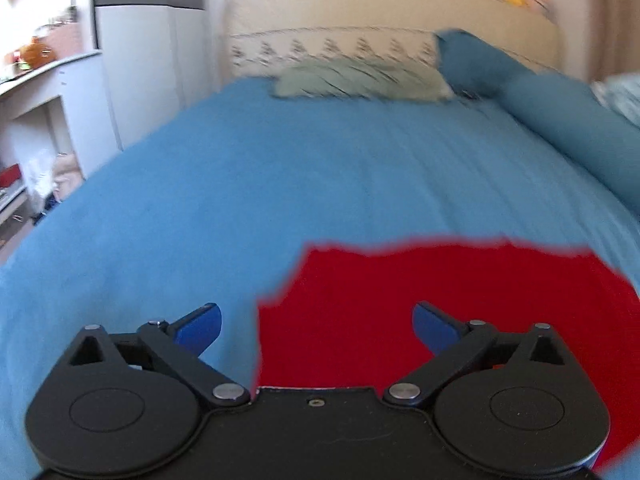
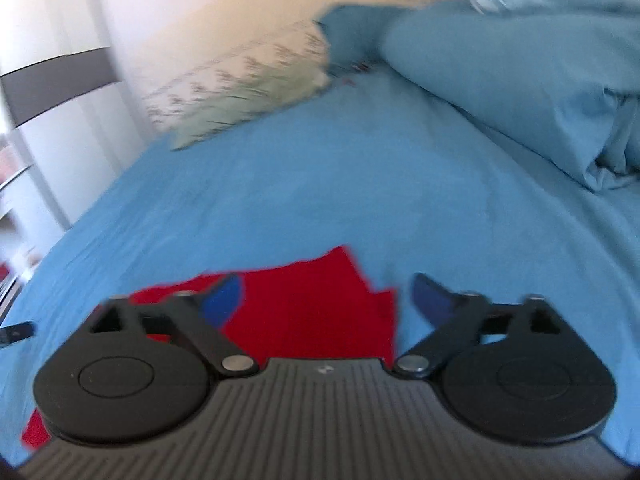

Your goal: Fold small clothes

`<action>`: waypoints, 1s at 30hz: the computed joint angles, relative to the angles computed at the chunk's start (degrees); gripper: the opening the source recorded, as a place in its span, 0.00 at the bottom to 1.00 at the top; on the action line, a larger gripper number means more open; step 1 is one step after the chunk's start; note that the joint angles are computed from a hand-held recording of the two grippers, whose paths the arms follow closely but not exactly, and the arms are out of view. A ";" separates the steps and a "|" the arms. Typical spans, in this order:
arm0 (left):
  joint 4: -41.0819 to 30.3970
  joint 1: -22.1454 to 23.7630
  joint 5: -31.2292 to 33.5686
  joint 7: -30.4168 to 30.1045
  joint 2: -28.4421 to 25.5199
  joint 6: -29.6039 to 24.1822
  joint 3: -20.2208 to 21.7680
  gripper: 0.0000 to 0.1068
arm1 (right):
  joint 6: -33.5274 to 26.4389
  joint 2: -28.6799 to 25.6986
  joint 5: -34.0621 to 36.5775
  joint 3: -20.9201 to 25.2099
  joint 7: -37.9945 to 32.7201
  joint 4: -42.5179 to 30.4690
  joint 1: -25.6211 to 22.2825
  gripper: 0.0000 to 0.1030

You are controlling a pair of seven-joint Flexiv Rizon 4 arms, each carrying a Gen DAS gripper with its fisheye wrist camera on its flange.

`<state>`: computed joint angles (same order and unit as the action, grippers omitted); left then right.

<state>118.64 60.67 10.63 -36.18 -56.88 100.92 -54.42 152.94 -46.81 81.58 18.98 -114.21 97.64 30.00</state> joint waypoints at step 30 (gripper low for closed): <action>12.88 9.35 15.35 -2.90 1.61 14.12 4.17 0.96 | 2.54 -0.91 8.19 11.10 -3.89 7.65 2.44 1.00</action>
<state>131.52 70.02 25.99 -39.07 -55.27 115.04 -50.25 155.48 -47.71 89.78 30.08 -118.10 105.29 32.44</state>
